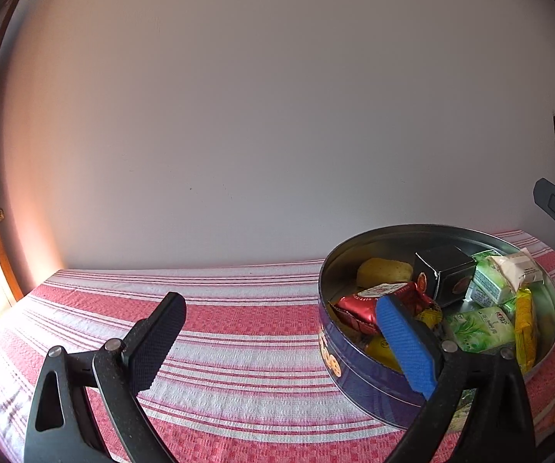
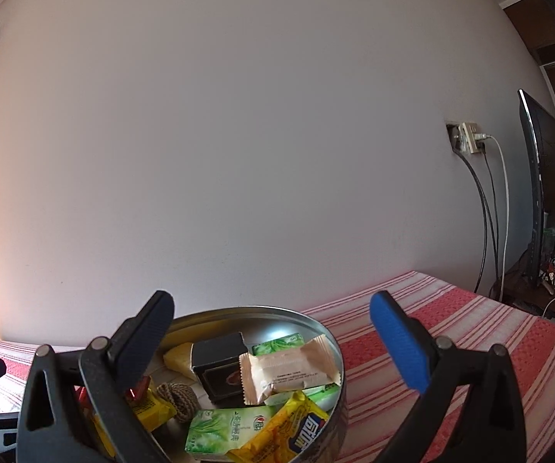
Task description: Organize objects
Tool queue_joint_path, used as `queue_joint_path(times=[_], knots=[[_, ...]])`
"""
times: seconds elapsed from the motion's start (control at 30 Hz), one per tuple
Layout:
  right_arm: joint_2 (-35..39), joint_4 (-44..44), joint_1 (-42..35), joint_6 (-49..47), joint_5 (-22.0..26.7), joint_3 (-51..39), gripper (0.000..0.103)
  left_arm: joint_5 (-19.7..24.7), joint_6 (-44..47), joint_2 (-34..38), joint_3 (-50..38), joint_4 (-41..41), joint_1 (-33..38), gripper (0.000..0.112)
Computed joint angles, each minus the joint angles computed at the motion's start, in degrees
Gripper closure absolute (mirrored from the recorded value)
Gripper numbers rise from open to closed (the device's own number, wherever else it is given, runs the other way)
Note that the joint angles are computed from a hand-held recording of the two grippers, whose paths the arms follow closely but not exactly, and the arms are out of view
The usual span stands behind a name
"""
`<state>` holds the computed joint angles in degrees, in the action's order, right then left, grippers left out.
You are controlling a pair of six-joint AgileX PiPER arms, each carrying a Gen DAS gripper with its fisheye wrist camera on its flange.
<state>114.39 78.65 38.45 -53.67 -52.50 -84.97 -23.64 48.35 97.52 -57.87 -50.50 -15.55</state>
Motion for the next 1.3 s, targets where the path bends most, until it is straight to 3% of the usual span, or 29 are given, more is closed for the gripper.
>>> queue_joint_path(times=[0.17,0.3,0.4,0.6,0.9,1.3], knots=[[2.0,3.24,2.6,-5.19,-5.72,-2.91,0.0,3.34,-8.9,0.7,-0.56,8.04,2.47,0.012],[1.54,3.34,4.47,-2.05,-12.53,-1.17,0.0,2.18,-13.37,1.17,0.16,12.56,2.32,0.012],[1.04,4.26,5.38,0.36,-14.94,-0.17,0.0,2.66,-13.94,0.27,1.14,13.52,2.43,0.011],[-0.51,6.08,5.59,3.08,-11.18,1.61,0.0,3.42,-16.98,-0.7,2.36,16.1,3.03,0.01],[2.56,5.18,9.23,-3.81,-14.93,-2.33,0.0,4.96,-15.28,-1.21,2.42,14.21,3.16,0.01],[4.43,12.17,9.62,-14.32,-12.28,-7.6,0.0,6.27,-15.83,-1.83,2.65,14.43,3.84,0.01]])
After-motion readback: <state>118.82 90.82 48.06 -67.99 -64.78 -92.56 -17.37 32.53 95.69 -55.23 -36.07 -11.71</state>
